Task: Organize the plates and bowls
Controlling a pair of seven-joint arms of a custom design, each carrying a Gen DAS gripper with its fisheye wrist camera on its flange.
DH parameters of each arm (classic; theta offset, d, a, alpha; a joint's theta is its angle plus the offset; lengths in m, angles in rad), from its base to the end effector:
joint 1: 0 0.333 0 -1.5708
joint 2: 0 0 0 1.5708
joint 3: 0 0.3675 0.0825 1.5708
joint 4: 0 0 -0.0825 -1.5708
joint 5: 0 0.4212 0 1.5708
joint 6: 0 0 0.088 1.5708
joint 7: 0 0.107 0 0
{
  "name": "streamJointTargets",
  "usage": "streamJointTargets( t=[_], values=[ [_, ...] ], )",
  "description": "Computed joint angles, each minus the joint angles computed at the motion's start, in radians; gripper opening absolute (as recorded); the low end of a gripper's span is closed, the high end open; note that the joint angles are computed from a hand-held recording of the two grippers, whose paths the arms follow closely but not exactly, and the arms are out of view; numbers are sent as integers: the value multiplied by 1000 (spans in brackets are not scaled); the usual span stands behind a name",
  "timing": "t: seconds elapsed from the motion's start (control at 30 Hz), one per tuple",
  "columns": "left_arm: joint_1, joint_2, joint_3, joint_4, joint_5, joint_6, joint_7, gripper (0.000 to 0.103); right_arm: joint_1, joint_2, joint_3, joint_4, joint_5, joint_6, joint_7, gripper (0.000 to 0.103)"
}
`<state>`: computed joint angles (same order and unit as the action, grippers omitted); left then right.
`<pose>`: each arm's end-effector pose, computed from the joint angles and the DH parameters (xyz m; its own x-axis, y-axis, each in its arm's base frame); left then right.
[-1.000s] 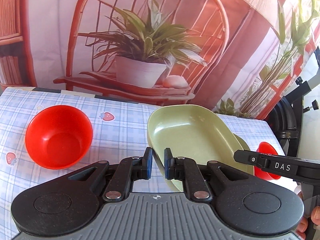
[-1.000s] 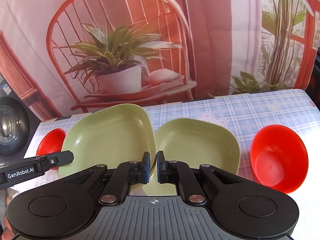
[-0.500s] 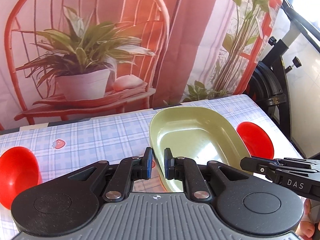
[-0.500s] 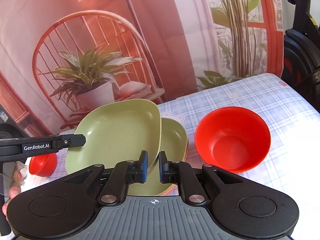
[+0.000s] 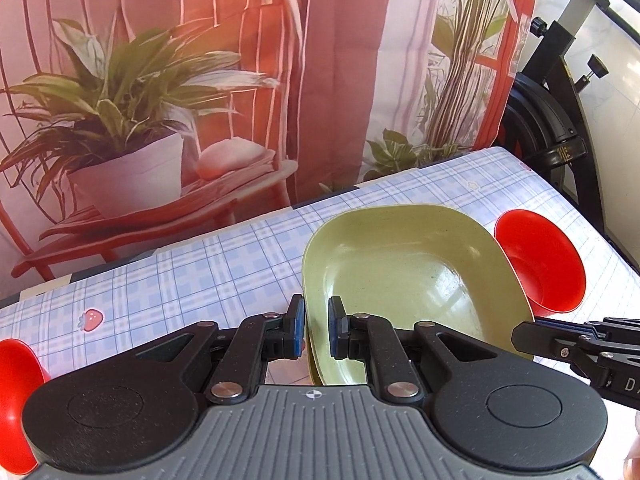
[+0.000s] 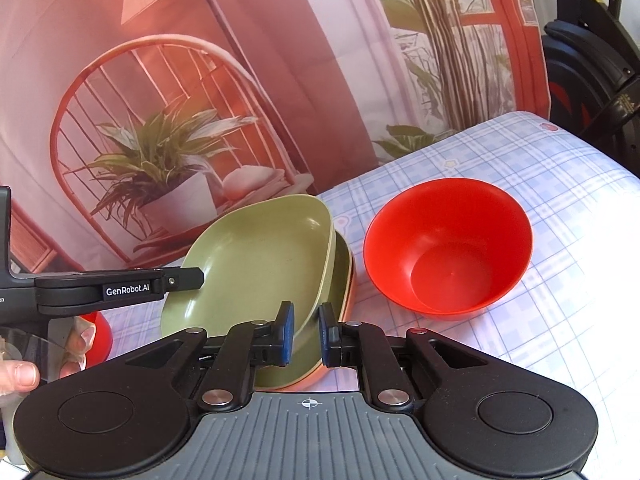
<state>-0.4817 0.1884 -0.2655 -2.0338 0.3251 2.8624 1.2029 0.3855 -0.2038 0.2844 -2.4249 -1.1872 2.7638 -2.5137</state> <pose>0.4834 -0.4594 0.4583 -0.6016 -0.7987 0.0130 -0.6358 0.4690 -0.6130 0.3711 0.3487 0.4465 -0.2734 -0.8538 -0.4431 -0.6064 0.5106 -0.6096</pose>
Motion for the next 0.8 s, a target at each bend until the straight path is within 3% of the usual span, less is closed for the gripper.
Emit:
streamJointTargets(
  t=[0.2, 0.57, 0.8],
  values=[
    [-24, 20, 24, 16, 63, -10, -35, 13, 2, 7, 1, -1, -34, 1, 56, 12],
    [-52, 36, 52, 28, 201, -12, -130, 13, 25, 29, -8, 8, 9, -18, 19, 12],
    [-50, 40, 49, 29, 219, -17, -145, 13, 31, 27, -10, 9, 25, -30, -7, 12]
  ],
)
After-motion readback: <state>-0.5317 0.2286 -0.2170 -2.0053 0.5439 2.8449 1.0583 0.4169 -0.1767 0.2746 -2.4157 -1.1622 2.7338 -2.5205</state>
